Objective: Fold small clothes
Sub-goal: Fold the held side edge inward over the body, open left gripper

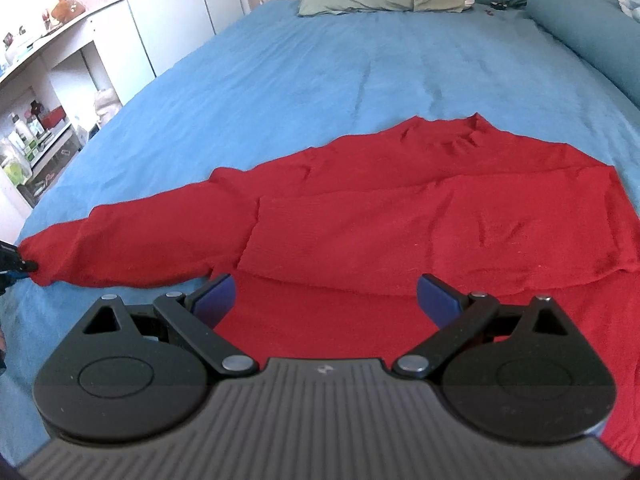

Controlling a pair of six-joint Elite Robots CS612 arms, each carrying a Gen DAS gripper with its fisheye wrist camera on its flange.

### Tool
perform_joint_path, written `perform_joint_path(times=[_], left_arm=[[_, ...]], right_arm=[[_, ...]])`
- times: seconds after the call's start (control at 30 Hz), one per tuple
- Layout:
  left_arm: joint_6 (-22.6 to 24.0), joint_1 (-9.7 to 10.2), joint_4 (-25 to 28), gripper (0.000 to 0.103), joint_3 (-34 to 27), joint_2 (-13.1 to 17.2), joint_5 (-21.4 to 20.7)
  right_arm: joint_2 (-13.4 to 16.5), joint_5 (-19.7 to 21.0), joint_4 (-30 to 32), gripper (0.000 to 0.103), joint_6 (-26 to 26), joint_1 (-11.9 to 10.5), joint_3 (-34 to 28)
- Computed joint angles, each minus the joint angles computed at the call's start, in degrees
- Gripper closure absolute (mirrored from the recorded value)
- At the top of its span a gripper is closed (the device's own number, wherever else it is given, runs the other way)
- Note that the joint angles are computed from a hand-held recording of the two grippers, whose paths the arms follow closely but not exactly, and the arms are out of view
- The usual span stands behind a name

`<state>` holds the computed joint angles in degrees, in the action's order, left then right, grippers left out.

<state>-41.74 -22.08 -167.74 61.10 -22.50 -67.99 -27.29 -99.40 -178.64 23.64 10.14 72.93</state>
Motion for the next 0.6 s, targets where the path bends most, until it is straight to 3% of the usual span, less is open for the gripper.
perform_joint_path(times=[0.13, 0.3, 0.47, 0.6], left_arm=[[6.42, -2.07, -4.95, 0.098, -0.15, -1.07, 2.23], [16.8, -6.17, -11.59, 0.098, -2.24, -1.41, -0.55], [25.27, -11.54, -13.8, 0.098, -5.5, -0.08, -9.35], [27.9, -15.38, -9.36, 0.098, -10.34, 3.32, -16.79]], right_arm=[[-1.23, 0.08, -2.8, 0.0, 1.27, -0.96, 2.43], [-3.84, -0.07, -7.21, 0.0, 2.16, -3.03, 7.26], [-6.77, -1.28, -11.63, 0.0, 1.92, -5.89, 13.13], [-8.6, -2.49, -13.97, 0.0, 1.19, -8.46, 17.61]])
